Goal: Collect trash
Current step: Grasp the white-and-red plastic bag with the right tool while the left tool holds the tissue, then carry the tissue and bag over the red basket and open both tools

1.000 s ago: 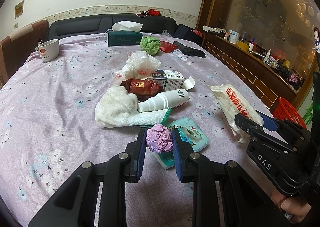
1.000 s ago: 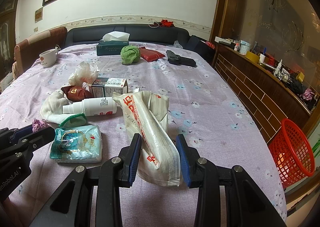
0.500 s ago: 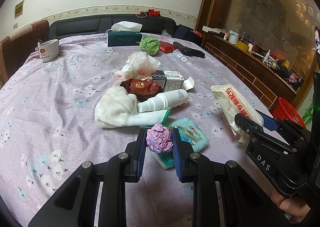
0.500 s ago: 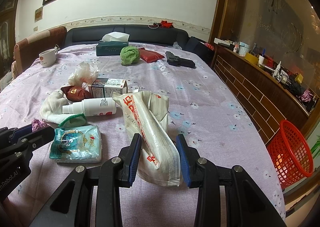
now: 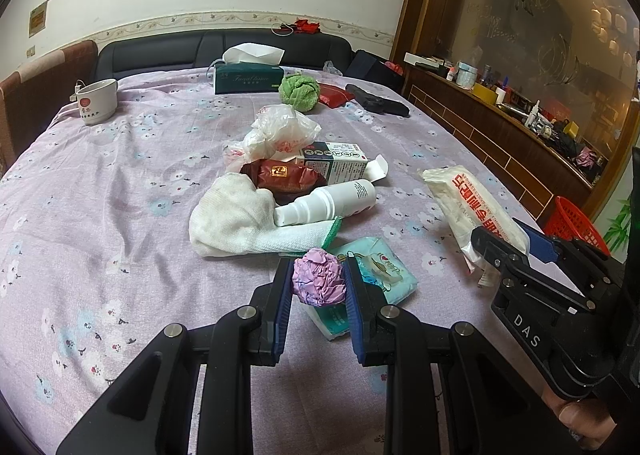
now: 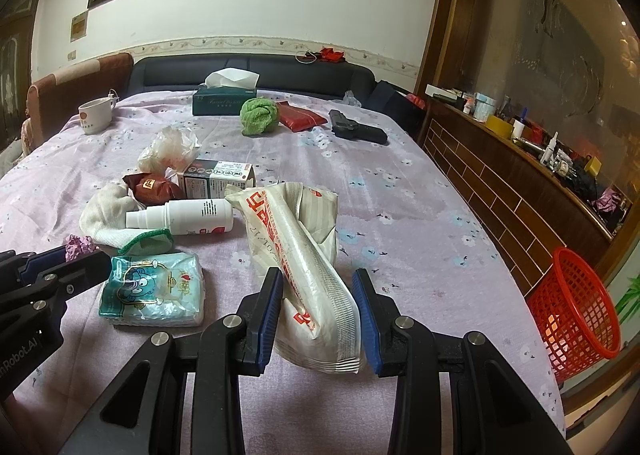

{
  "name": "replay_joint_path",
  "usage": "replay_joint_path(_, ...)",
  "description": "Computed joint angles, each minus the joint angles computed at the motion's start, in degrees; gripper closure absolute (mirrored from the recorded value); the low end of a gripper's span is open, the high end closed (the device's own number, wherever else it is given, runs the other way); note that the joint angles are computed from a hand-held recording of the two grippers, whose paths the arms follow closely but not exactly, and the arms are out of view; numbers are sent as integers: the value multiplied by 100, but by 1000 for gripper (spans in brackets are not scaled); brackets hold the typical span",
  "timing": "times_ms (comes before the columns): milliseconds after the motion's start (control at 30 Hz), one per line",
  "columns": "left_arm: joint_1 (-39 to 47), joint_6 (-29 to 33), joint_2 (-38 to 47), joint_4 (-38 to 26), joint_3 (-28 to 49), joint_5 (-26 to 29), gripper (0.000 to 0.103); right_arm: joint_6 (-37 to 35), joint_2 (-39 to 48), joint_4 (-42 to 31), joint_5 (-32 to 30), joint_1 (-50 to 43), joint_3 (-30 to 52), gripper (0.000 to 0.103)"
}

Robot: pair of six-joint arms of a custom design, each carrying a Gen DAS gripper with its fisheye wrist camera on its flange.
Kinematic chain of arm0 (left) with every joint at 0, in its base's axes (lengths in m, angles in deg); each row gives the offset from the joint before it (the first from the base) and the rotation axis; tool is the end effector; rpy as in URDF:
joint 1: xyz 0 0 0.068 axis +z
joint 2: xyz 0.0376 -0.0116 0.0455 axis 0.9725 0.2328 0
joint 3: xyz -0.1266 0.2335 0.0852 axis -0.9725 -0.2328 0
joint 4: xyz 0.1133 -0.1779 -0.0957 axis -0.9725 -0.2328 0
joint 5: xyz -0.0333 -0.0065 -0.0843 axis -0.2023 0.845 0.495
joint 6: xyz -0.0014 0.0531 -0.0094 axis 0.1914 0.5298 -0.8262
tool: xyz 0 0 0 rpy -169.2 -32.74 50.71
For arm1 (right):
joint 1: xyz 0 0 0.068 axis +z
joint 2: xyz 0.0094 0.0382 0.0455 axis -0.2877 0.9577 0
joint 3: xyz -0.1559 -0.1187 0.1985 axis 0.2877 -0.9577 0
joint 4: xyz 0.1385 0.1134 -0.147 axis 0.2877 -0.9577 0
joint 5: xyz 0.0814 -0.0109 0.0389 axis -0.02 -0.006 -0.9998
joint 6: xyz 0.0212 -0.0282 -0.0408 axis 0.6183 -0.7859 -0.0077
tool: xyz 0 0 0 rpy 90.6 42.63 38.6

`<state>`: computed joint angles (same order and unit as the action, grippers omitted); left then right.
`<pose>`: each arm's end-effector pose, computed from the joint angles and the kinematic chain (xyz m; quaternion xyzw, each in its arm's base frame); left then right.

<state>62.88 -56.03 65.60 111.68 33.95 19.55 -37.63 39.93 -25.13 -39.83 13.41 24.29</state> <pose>0.1898 -0.0471 0.1263 0.0245 0.9046 -0.1036 0.4128 0.1854 0.0878 0.1269 -0.0487 0.8893 -0.0740 0.4486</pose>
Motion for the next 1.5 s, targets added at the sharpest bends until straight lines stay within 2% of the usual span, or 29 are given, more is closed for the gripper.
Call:
replay_joint_path(333, -22, -4, 40, -39, 58, 7, 79, -3, -163, 6, -148, -35, -91, 65)
replay_joint_path(400, -25, -70, 58, -190, 142, -19, 79, 13, -431, -283, -734, -432, -94, 65)
replay_joint_path(533, 66, -189, -120, -661, 278, 302, 79, -59, -1121, -804, -1670, -1181, -156, 65)
replay_joint_path(633, -315, -264, -360, -876, 340, -19, 79, -165, -1682, -1236, -2380, -1767, -180, 65)
replay_joint_path(667, -476, -310, -438, -1029, 423, -92, 79, -220, -1865, -1473, -2794, -2129, -141, 65)
replay_joint_path(733, -743, -390, -557, -1311, 611, -134, 79, -339, -2130, -1839, -3481, -2771, -70, 65)
replay_joint_path(800, -1143, -513, -595, -1674, 946, -192, 79, -460, -2375, -2111, -3869, -3242, -48, 65)
replay_joint_path(867, -1518, -626, -534, -1994, 1333, -242, 79, -658, -2605, -2426, -4403, -3907, 25, 65)
replay_joint_path(967, -2223, -734, -243, -2456, 2102, -288, 79, -1184, -2836, -3024, -5455, -5434, 264, 65)
replay_joint_path(1067, -2901, -771, 276, -2769, 2983, -291, 79, -1986, -2485, -3578, -6637, -7422, 745, 65)
replay_joint_path(1133, -3266, -793, 716, -2972, 3617, -218, 79, -2388, -2121, -3796, -7064, -8305, 1064, 65)
replay_joint_path(1300, -4003, -756, 2202, -3662, 5704, 65, 79, -3010, -720, -4211, -7755, -9966, 2178, 65)
replay_joint_path(1500, -4378, -858, 4085, -4761, 8417, 435, 79, -2969, 404, -4439, -7985, -10654, 3304, 64)
